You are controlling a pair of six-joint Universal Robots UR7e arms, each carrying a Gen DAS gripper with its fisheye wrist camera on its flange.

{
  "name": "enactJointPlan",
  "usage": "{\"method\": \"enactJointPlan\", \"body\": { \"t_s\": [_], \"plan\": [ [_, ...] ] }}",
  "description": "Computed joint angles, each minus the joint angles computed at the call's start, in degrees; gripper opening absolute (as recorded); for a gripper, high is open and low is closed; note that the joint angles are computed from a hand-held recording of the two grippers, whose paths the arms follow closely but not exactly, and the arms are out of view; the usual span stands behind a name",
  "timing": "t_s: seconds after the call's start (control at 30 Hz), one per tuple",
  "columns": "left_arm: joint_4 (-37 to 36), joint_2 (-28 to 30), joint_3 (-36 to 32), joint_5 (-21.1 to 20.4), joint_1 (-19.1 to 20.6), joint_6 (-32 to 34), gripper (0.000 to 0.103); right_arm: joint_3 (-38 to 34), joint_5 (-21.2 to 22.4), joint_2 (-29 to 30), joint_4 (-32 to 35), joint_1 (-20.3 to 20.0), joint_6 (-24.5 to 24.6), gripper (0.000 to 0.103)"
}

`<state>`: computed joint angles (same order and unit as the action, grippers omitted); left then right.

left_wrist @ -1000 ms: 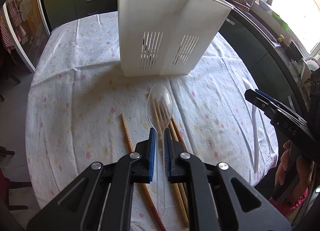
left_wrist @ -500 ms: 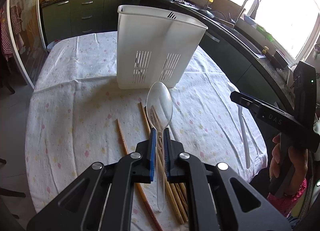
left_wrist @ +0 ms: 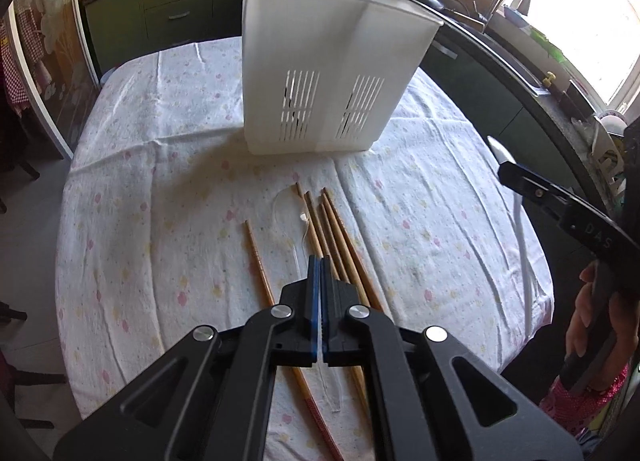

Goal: Organize utensils

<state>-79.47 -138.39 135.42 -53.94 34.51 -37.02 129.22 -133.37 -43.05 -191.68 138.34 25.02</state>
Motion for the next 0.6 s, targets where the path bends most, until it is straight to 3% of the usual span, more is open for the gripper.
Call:
{"method": "enactJointPlan", "body": {
  "t_s": [0.03,0.1,0.17,0.37,0.6],
  "plan": [
    [-1.7,1.6,0.1,-0.7,2.4,1.5,0.003,0.0,-0.1,-0.1,0.1,0.0,0.0,0.036],
    [-4.1,4.6,0.3,-1.6,6.2,2.9,0.019,0.1,-0.2,-0.3,0.1,0.0,0.0,0.036],
    [-5.9,6.7,0.6,-1.8,8.2,3.7,0.023,0.2,-0.1,-0.4,-0.1,0.0,0.0,0.036],
    [-6.7,10.5,1.1,2.3,9.0,2.0,0.023,0.7,0.5,-0.6,-0.8,-0.6,-0.2,0.036],
    [-7.4,12.9,1.6,2.6,10.2,2.6,0.022,1.5,0.8,-1.0,-1.8,-1.1,-0.1,0.036]
  ]
}}
